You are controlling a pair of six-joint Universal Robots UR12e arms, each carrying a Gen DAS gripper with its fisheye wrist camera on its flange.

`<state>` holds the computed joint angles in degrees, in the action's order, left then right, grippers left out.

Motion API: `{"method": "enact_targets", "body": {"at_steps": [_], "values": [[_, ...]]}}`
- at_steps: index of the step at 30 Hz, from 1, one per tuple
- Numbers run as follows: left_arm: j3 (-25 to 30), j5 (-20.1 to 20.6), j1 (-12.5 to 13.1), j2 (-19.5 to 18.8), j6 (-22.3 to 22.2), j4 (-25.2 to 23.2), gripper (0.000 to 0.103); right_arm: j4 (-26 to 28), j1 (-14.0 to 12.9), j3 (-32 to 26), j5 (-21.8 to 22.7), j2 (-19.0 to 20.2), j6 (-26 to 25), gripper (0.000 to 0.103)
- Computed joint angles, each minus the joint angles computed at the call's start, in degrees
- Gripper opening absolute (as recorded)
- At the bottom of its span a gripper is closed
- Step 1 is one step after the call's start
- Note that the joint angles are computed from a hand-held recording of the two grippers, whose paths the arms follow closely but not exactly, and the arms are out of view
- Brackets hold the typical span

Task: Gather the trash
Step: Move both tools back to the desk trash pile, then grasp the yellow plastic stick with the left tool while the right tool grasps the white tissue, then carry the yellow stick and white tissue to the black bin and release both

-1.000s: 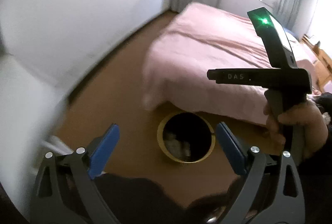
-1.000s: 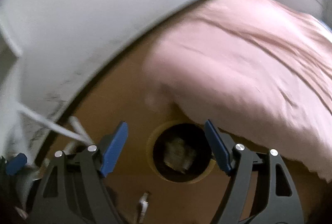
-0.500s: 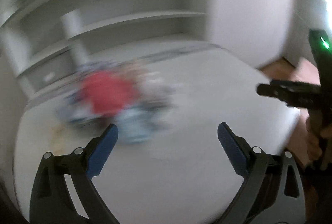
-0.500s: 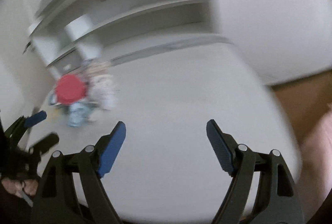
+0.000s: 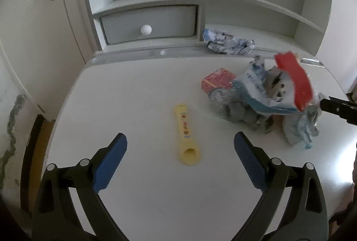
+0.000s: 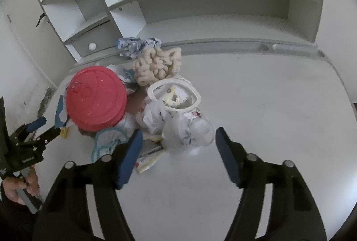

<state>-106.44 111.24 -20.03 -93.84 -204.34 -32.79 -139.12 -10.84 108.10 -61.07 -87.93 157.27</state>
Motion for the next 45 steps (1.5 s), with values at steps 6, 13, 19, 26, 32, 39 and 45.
{"method": "enact_targets", "body": {"at_steps": [6, 13, 19, 26, 32, 39, 45], "values": [[0.9, -0.6, 1.2, -0.8, 1.2, -1.9, 0.093, 0.2, 0.0, -0.1, 0.2, 0.2, 0.9, 0.041], [2.7, -1.1, 1.4, -2.2, 0.9, -5.5, 0.058, -0.9, -2.2, 1.9, 3.8, -2.9, -0.4, 0.041], [3.5, -2.1, 1.6, -2.6, 0.7, -7.3, 0.013, -1.2, -3.4, 3.1, 3.8, -4.8, -1.9, 0.041], [3.3, 1.0, 0.3, -2.1, 0.6, -5.8, 0.012, -2.2, -7.3, 5.5, 3.3, -7.3, -1.3, 0.041], [4.5, 2.8, -2.6, -0.7, 2.9, -1.2, 0.012, -3.2, -13.8, 8.3, 2.3, -10.1, 0.0, 0.041], [10.8, -1.5, -8.5, -4.6, 11.2, 5.7, 0.012, -6.9, -23.3, 12.6, 0.2, -13.6, 3.7, 0.041], [20.8, -11.8, -14.6, -13.5, 19.0, 5.2, 0.012, -8.8, -33.1, 16.2, -2.2, -16.2, 7.2, 0.041]]}}
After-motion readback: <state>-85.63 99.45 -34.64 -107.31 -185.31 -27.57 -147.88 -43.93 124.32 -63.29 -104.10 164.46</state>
